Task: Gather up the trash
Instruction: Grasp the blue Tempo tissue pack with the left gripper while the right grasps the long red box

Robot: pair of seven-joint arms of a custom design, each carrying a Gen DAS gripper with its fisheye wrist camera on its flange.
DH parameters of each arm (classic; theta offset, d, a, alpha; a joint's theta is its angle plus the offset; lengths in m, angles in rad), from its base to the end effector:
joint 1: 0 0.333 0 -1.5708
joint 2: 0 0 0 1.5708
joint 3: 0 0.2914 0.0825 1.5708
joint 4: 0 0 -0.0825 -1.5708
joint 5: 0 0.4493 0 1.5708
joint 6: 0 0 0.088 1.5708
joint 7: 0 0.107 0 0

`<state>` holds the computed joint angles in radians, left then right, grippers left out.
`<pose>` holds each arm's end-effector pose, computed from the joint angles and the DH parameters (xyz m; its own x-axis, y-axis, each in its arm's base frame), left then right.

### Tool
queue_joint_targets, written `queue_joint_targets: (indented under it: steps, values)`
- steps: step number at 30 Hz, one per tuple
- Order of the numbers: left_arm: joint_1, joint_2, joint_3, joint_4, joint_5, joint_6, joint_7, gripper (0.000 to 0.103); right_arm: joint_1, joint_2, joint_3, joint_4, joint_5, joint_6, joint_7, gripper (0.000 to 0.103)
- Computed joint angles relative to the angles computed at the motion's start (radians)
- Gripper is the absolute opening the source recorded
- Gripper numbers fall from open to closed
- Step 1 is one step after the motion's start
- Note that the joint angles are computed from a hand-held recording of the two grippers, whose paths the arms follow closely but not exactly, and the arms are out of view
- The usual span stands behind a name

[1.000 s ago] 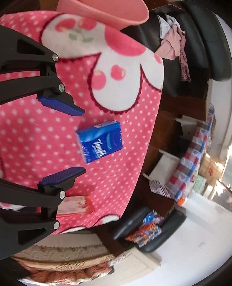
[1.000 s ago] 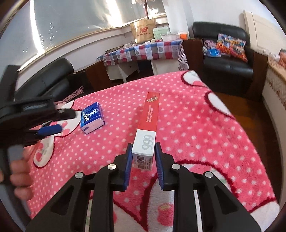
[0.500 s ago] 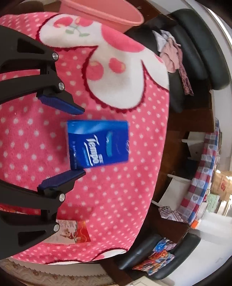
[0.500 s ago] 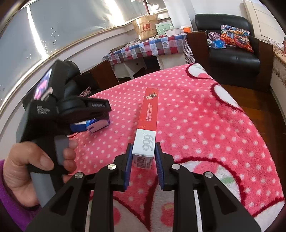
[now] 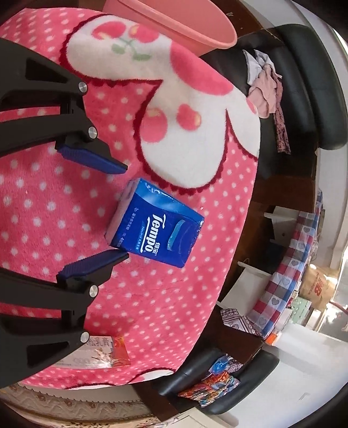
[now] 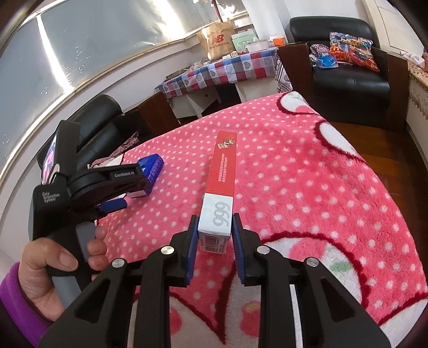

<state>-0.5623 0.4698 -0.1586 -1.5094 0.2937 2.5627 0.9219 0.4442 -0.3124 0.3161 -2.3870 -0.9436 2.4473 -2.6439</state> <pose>0.5973 -0.5052 0.4154 -0.2744 -0.9468 0.1682 -0.8244 0.1417 -0.5480 0.3951 0.3749 0.4155 -0.4374 -0.8177 -0.3741 -0.4970 0.5666 -0.6573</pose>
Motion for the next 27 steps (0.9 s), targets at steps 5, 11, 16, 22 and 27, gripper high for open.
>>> queue_joint_targets:
  steps: [5,11,16,22,27]
  values:
    - [-0.009,-0.015,0.016,-0.032,0.070,0.044,0.045,0.060,-0.002,0.002,-0.004,0.000,0.004,0.011,0.000,0.025]
    - [-0.001,-0.019,0.010,-0.049,0.077,0.085,0.104,0.060,-0.003,0.003,-0.008,-0.003,0.015,0.020,-0.012,0.025]
    - [0.021,-0.020,-0.003,-0.067,0.038,0.133,0.178,0.060,-0.005,0.007,-0.009,0.001,0.025,0.022,-0.021,0.025]
    - [0.030,-0.028,-0.010,-0.092,-0.011,0.179,0.255,0.048,-0.002,0.012,-0.010,0.006,0.037,0.010,-0.035,0.025]
    - [0.056,-0.053,-0.033,-0.127,-0.086,0.195,0.318,0.046,-0.001,0.010,-0.009,0.007,0.044,0.003,-0.035,0.025]
